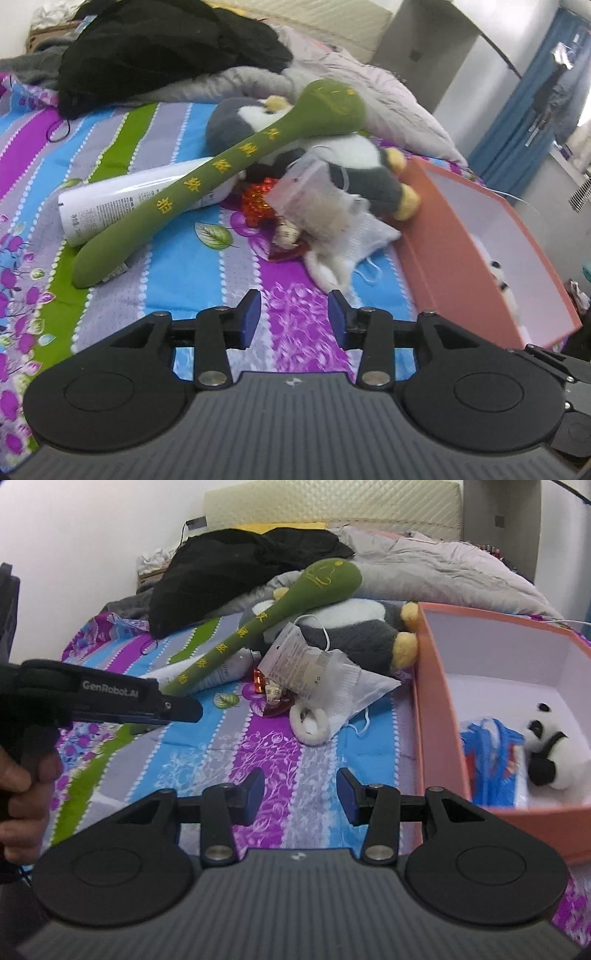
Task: Organize soft objects
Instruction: 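Open both grippers and withdraw them from the box toward the pile, then grasp the red candy packet with the left gripper while right grasps the white fuzzy loop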
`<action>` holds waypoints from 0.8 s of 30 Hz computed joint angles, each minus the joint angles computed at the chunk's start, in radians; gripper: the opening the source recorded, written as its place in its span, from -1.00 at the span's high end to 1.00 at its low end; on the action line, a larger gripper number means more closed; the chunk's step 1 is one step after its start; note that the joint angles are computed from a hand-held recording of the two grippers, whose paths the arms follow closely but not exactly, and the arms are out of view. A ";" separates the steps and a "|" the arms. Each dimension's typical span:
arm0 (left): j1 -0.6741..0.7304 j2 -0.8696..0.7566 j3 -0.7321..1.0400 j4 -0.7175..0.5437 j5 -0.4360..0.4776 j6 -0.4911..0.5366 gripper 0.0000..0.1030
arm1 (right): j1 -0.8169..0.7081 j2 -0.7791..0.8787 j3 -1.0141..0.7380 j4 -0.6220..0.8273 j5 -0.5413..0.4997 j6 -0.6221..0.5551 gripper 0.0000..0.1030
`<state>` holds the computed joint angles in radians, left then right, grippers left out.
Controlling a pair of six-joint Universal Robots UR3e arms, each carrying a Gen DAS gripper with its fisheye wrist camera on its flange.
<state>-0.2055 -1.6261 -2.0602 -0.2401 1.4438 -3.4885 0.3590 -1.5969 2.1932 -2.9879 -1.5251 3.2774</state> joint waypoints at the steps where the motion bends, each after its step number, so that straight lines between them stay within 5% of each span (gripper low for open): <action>1: 0.006 -0.035 0.013 0.020 -0.004 -0.003 0.11 | -0.001 0.034 -0.016 -0.018 0.001 -0.004 0.11; 24: 0.068 -0.572 0.422 0.143 -0.136 -0.034 0.10 | -0.021 0.577 -0.422 -0.078 0.011 -0.044 0.10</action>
